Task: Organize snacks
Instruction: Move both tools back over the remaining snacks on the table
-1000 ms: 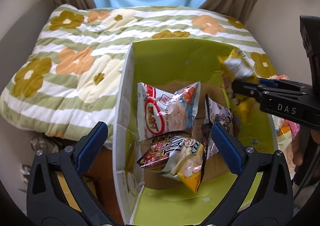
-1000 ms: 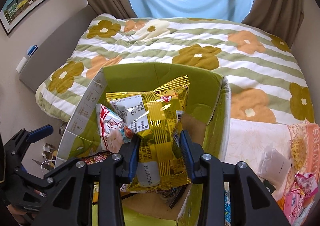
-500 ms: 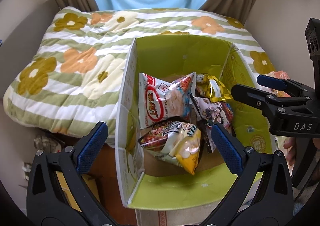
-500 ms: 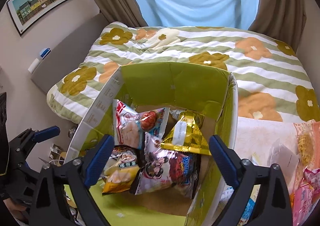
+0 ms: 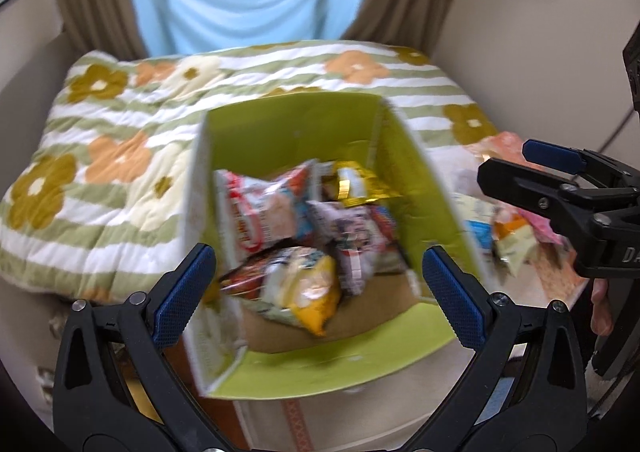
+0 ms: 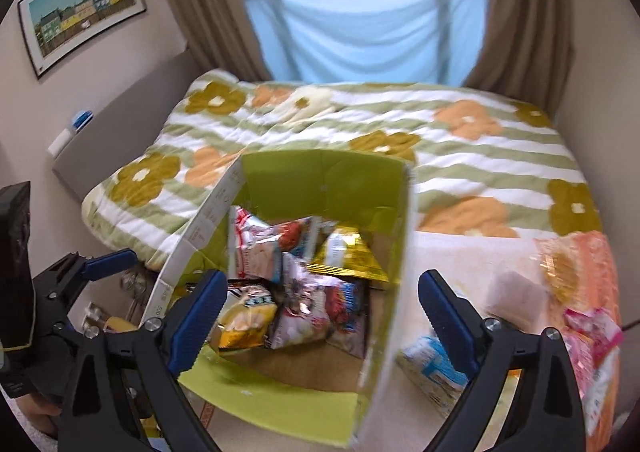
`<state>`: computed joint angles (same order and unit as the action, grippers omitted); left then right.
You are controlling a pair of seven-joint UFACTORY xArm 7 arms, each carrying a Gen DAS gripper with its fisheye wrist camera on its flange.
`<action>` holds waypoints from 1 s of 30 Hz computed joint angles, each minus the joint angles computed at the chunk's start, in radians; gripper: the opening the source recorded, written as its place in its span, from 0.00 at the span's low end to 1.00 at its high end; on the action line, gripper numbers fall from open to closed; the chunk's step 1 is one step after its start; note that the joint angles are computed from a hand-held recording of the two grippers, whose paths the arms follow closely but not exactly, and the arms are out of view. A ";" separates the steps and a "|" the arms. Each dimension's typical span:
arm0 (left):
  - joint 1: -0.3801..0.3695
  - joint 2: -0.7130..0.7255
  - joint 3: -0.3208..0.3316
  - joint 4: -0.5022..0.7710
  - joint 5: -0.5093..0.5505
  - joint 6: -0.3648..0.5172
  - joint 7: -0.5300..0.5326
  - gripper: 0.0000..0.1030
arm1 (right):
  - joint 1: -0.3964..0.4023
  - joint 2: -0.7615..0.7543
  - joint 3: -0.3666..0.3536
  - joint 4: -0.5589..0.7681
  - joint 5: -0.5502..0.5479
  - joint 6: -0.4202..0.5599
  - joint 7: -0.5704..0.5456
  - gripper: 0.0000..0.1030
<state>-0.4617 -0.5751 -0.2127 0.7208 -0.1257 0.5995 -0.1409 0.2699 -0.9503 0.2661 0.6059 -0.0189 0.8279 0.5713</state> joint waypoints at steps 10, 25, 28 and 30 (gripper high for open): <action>-0.084 0.074 -0.103 0.080 0.007 -0.053 -0.044 0.99 | -0.066 -0.346 -0.021 -0.049 -0.051 0.262 0.032 0.92; -0.129 0.529 -0.441 0.500 0.538 0.092 -0.550 0.99 | -0.244 -0.827 -0.359 -0.092 -0.229 0.737 -0.353 0.92; -0.200 0.662 -0.439 0.618 0.628 0.182 -0.586 0.99 | -0.287 -0.862 -0.451 -0.088 -0.273 0.789 -0.426 0.93; -0.253 0.730 -0.424 0.686 0.675 0.250 -0.585 0.99 | -0.313 -0.871 -0.508 -0.090 -0.310 0.824 -0.481 0.93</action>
<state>-0.7150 0.1554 -0.6367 1.4067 0.5495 0.8493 -0.7255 -0.0434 -1.8210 -0.2414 0.5161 -0.3284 1.6520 0.0901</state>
